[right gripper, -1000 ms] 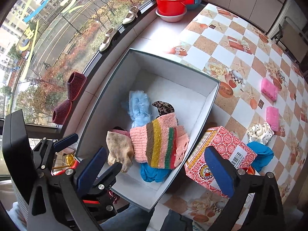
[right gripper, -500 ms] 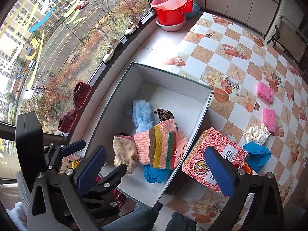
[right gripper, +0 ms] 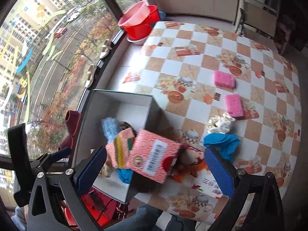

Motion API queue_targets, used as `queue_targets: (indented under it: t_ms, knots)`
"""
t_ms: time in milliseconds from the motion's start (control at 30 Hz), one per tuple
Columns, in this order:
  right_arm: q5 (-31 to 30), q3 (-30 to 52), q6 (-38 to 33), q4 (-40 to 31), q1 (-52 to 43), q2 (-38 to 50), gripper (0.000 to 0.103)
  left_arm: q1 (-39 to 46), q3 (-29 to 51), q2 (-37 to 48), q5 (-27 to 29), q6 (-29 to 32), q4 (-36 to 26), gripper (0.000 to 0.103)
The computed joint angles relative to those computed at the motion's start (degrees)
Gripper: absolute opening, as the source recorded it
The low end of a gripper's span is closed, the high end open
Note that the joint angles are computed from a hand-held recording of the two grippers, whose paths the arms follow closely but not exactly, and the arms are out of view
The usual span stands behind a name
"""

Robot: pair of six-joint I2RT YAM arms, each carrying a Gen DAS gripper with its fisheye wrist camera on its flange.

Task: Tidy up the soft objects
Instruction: 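Move both open tools toward the blue cloth and polka-dot scrunchie on the table, then grasp the blue cloth with right tool while left tool grasps a pink foam sponge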

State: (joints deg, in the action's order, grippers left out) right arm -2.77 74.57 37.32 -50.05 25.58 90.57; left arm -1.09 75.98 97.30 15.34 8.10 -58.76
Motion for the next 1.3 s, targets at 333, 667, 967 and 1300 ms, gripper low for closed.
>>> queue_targets:
  t_ms: [333, 667, 967, 1300]
  knots:
    - [-7.30, -22.08, -1.95, 7.94, -21.66, 1.89, 0.102, -11.68, 4.91, 2.04, 1.92, -5.20, -3.89, 0.103]
    - [-11.60, -16.56, -11.64, 16.27, -24.51, 23.09, 0.102, -23.98, 14.21, 8.83, -1.22, -15.78, -4.49, 0.103]
    - [-5.53, -23.07, -21.10, 18.56, -36.51, 21.82, 0.102, -34.47, 28.90, 24.70, -3.90, -22.72, -4.56, 0.103]
    - [-2.85, -30.42, -32.37, 20.95, -58.23, 20.29, 0.102, -40.52, 50.94, 50.72, -11.06, -27.12, -9.62, 0.103]
